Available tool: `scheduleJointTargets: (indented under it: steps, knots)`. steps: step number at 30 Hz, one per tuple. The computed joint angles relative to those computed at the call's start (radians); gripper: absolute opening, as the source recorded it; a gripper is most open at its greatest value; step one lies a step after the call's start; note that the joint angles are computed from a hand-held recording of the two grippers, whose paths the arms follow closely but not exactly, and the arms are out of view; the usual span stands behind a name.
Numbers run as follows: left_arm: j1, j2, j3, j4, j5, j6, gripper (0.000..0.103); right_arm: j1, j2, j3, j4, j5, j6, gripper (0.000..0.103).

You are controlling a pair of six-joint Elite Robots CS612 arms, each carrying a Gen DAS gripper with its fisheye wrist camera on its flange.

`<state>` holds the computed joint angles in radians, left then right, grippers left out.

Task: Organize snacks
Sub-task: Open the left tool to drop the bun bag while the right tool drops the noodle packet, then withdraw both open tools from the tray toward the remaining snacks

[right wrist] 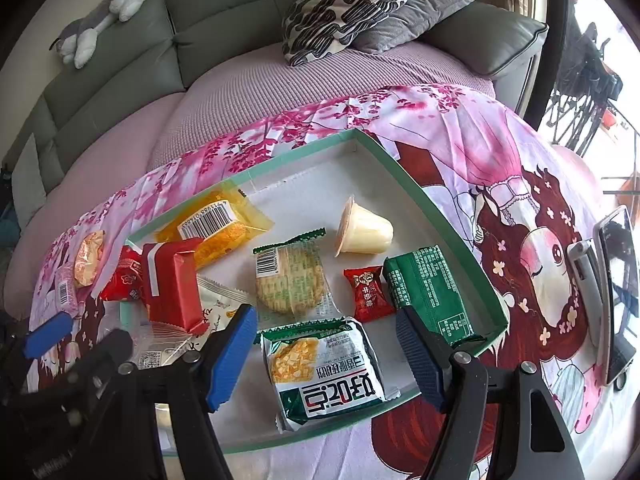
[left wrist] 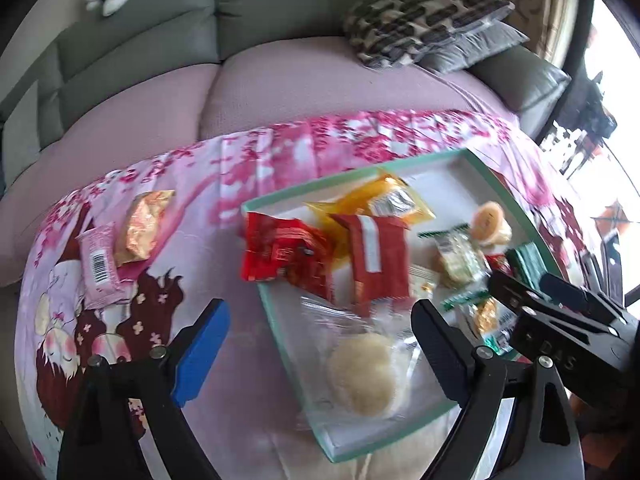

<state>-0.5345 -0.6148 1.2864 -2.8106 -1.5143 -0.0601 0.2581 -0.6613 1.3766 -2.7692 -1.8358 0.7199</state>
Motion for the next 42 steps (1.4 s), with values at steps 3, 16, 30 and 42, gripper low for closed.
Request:
scheduleJointTargets:
  steps: [3,16,30,42]
  knots:
    - [0.005,0.001,0.002,-0.032,0.052,-0.048,0.092,0.001,0.0,0.0,0.0,0.0,-0.001,0.075]
    - [0.066,0.008,-0.008,-0.057,0.202,-0.274,0.095,0.016,0.018,-0.027,-0.049,-0.013,-0.078,0.103]
    - [0.139,-0.011,0.021,-0.049,0.285,-0.432,0.095,0.04,0.033,-0.058,-0.145,-0.022,-0.135,0.103]
    - [0.162,-0.024,0.042,-0.077,0.284,-0.419,0.095,0.073,0.079,-0.148,-0.12,0.019,-0.252,0.103]
